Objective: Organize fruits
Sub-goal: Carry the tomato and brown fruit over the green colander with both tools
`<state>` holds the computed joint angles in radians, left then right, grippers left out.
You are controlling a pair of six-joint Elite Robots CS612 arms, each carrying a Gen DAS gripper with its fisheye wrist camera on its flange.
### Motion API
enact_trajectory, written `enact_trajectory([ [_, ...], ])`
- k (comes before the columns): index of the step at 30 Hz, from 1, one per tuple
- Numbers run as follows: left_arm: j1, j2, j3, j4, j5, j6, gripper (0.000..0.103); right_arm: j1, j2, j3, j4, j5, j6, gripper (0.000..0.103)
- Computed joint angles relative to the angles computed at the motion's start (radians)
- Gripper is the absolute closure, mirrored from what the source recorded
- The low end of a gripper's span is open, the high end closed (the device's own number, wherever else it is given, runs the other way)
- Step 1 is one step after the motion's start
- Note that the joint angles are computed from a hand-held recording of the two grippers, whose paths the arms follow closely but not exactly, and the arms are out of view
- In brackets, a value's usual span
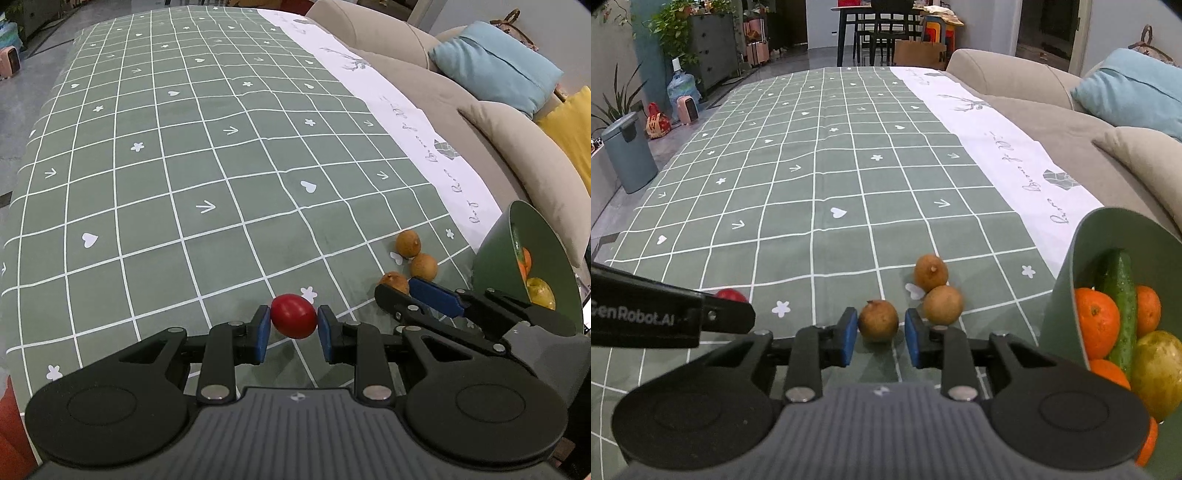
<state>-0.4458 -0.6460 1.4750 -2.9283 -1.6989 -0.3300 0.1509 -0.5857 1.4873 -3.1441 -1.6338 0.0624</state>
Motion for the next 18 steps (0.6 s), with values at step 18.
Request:
enact_trajectory([
  [18, -0.010, -0.066, 0.087, -0.081, -0.007, 0.002, 0.073, 0.001, -0.083, 0.101, -0.059, 0.059, -0.020, 0.083],
])
